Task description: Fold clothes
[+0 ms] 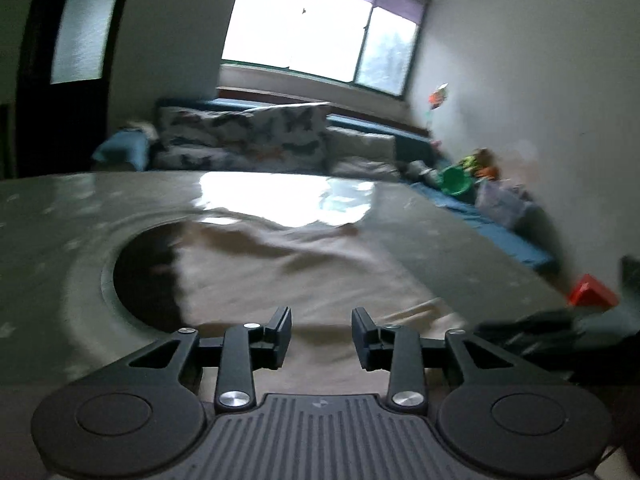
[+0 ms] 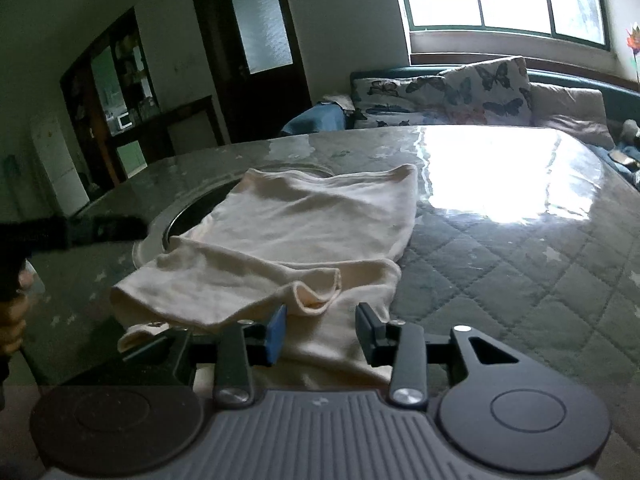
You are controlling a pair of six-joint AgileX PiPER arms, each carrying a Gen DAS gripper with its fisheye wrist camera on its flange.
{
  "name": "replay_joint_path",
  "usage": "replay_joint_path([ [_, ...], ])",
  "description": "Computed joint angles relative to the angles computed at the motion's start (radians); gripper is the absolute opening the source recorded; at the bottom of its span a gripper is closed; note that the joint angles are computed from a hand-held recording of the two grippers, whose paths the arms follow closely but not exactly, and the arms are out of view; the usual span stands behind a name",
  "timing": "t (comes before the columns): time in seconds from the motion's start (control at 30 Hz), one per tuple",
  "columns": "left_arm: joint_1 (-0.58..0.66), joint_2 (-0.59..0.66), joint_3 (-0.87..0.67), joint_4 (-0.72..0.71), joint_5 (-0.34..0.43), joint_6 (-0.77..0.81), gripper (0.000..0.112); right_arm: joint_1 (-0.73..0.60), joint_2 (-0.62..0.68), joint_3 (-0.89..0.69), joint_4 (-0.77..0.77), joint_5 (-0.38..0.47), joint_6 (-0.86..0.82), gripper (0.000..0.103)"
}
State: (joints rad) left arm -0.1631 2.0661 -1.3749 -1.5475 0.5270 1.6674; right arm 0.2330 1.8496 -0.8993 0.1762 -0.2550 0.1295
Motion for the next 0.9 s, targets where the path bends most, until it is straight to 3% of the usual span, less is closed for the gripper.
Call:
replay_joint_path([
  [0.13,0.037,0.006,0.021,0.019,-0.036,0.021,0.036,-0.041,-0.021,0.002,-0.169,-0.007,0.193,0.038],
  [0.27,0.045,0.002,0.053,0.018,-0.052,0.059,0.036,-0.053,0.040,-0.084,-0.205,0.034,0.224,0.038],
  [0.4,0.046,-0.022,0.102,-0.024,-0.048,0.173,0.036,-0.037,0.114,-0.178,-0.077,0.090,0.068,0.038],
  [0.53,0.057,-0.014,0.102,-0.012,-0.030,0.192,0.036,-0.029,0.155,-0.224,-0.053,0.118,0.030,0.038],
  [0.63,0.063,-0.012,0.112,-0.022,-0.031,0.223,0.036,-0.018,0.171,-0.244,0.142,0.121,-0.173,0.037],
  [0.7,0.062,-0.012,0.122,-0.051,-0.037,0.264,0.035,-0.014,0.177,-0.248,0.182,0.117,-0.212,0.036],
  [0.8,0.060,-0.013,0.137,-0.099,-0.047,0.331,0.026,-0.013,0.189,-0.263,0.136,0.131,-0.175,0.024],
  [0.9,0.055,-0.015,0.150,-0.152,-0.057,0.395,0.021,-0.005,0.195,-0.276,0.272,0.132,-0.338,0.010],
])
